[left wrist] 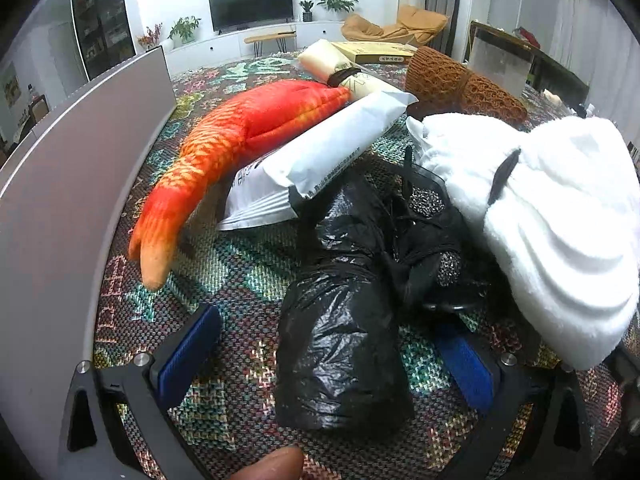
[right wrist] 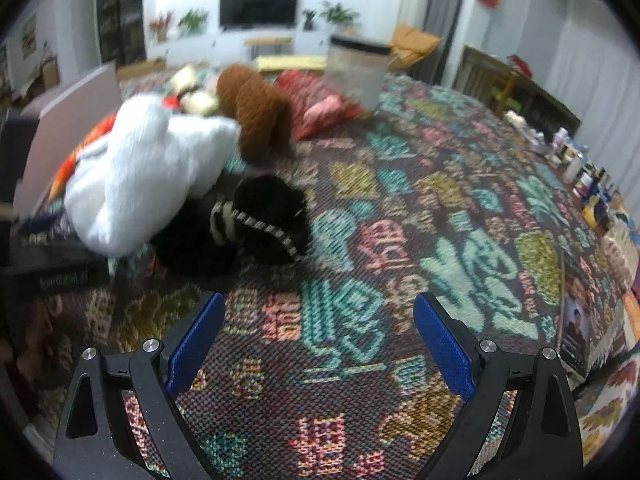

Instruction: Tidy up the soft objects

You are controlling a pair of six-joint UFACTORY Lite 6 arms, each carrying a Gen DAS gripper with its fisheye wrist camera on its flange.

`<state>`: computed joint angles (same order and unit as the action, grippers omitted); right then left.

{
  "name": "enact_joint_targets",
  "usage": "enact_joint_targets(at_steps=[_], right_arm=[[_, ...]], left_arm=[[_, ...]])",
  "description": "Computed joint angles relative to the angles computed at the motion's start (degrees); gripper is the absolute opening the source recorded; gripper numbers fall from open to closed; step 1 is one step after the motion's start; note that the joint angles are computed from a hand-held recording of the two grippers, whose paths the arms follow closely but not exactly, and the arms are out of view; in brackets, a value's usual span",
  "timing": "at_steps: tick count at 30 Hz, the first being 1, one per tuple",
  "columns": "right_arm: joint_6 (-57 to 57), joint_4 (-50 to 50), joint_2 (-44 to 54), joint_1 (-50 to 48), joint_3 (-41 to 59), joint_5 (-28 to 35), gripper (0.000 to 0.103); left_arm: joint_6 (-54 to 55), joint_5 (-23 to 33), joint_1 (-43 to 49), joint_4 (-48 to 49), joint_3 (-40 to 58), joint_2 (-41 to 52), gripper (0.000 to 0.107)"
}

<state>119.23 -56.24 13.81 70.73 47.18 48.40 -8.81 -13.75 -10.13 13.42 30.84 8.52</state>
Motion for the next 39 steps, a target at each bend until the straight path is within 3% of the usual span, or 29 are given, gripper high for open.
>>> enact_joint_targets(at_steps=[5,10,16,18,21,39], right_arm=[[-9.9,5.2,6.2,-3.0,5.4,-3.5,0.096],[-2.6,-1.2,1.9,-10.1,-0.6,-15.3,0.097],[-6.2,-6.2,6.8,-26.1,5.0,-19.3,0.098],[-4.9,-8.8,9.0,-30.1,7.2,-19.5,0.098],[6.2,-19.2,10.5,-29.6,6.5,-17.2,0.098],[6.5,-19.5,10.7,-29.5,6.5,-17.1,0.098]], left_arm=[[-2.1,0.0,0.7,2.5,1.1,1.0,0.103],[-1.7,-0.1,0.3,1.7,-0.4,-0.4,0.103],[-1.6,-0.2,0.2,1.6,-0.6,-0.5,0.103],[-1.6,-0.2,0.2,1.6,-0.6,-0.5,0.103],[-1.5,-0.2,0.2,1.5,-0.5,-0.3,0.103],[-1.8,-0.3,0.4,2.0,-0.5,-0.4,0.103]])
